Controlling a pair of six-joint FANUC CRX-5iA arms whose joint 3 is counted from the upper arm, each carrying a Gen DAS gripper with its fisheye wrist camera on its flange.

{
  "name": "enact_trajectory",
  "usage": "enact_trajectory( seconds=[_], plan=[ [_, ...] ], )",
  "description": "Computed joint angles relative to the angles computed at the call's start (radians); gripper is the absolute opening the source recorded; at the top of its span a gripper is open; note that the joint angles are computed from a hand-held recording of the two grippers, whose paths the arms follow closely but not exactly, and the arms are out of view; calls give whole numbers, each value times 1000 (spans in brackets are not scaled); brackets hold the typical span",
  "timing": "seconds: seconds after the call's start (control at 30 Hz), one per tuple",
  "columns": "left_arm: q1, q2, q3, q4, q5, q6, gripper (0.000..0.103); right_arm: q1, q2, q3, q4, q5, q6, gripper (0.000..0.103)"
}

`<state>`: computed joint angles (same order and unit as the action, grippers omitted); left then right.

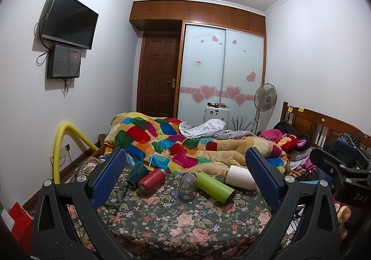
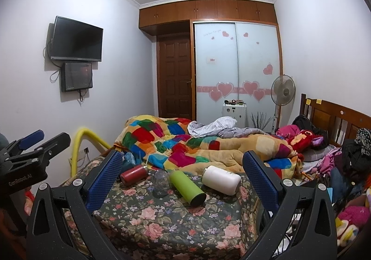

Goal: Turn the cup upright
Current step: 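Move the right gripper down to the lying lime-green bottle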

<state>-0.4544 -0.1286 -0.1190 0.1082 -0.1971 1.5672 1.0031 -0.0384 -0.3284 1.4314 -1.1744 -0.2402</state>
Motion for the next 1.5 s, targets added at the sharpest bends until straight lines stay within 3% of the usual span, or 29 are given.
enact_trajectory(
  seconds=[0.17,0.4,0.63,0.77,0.97,1.17,1.3,1.5],
  plan=[
    [12,49,23,53,-12,-39,103,-31,10,12,-49,35,31,103],
    [28,162,149,-62,-129,88,103,-113,51,55,-198,125,160,103],
    [45,287,250,-63,-224,95,103,-236,153,170,-494,249,467,103],
    [54,347,292,-50,-256,88,103,-293,233,279,-661,247,666,103],
    [56,411,340,-54,-287,92,103,-385,396,526,-947,194,1006,100],
    [56,463,375,-30,-311,73,103,-449,564,780,-1140,74,1250,88],
    [49,484,399,-49,-329,76,103,-469,647,907,-1210,-14,1347,77],
    [43,510,419,-52,-346,73,103,-470,734,1020,-1211,-106,1427,75]
  ],
)
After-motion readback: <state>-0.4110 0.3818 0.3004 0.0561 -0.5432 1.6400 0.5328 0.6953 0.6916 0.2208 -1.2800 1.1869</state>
